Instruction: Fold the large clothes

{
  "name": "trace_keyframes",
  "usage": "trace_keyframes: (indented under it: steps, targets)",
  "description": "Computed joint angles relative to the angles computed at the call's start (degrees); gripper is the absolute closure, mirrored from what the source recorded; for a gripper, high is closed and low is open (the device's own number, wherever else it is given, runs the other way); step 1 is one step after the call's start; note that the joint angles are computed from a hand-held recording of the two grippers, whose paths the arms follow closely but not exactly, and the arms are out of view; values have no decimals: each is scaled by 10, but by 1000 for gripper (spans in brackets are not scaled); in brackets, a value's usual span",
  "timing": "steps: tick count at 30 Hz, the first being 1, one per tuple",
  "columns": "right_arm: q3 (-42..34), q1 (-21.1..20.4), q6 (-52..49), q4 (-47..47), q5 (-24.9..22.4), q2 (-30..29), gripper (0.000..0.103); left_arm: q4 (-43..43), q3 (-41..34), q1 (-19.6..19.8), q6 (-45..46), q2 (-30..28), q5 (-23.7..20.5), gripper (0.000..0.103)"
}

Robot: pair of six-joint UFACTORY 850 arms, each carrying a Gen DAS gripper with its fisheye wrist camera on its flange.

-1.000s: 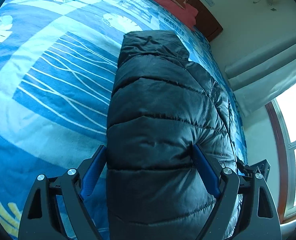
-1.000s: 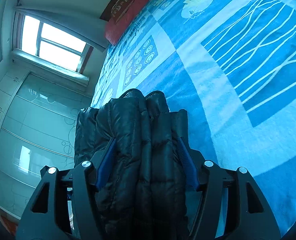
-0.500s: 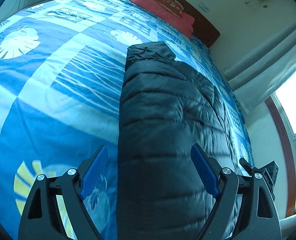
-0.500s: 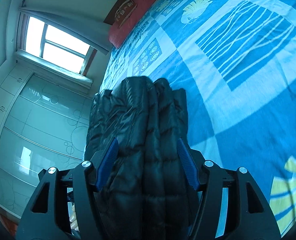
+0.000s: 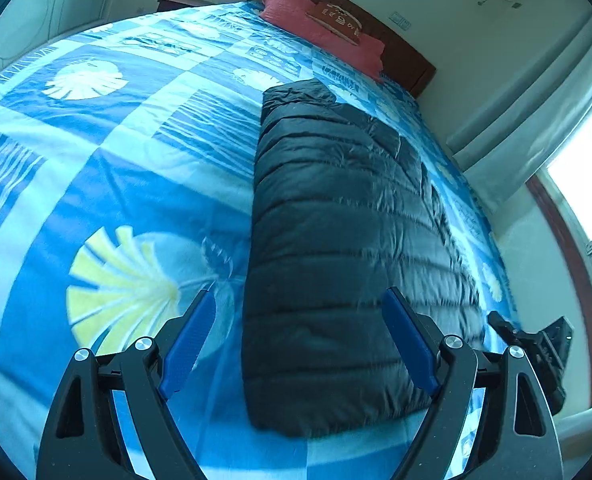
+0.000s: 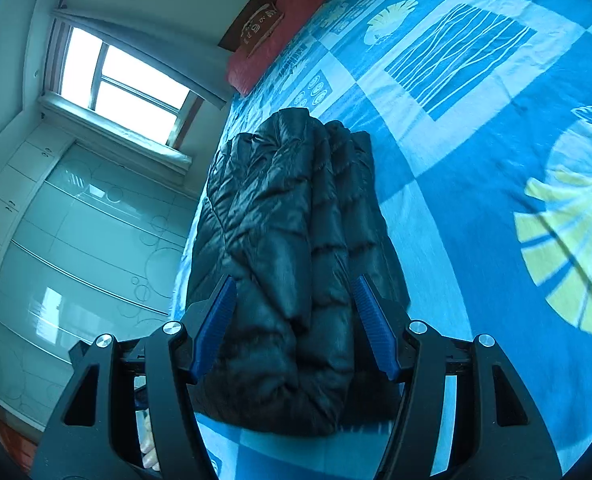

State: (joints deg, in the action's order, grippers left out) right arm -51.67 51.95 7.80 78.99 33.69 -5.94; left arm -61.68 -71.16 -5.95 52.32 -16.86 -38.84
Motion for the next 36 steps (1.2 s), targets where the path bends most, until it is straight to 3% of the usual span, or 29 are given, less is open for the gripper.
trace_keyframes:
  steps: [7, 10, 20, 36]
  targets:
    - [-81, 66, -305, 304, 131, -27, 40, 19, 70, -11, 25, 75, 76, 19]
    - [-141, 84, -432, 396, 201, -59, 32, 33, 86, -16, 25, 94, 97, 19]
    - [-316, 125, -653, 462, 376, -163, 25, 74, 138, -52, 37, 170, 187, 19]
    - [-366, 140, -687, 451, 414, -191, 23, 84, 169, -60, 16, 218, 214, 19]
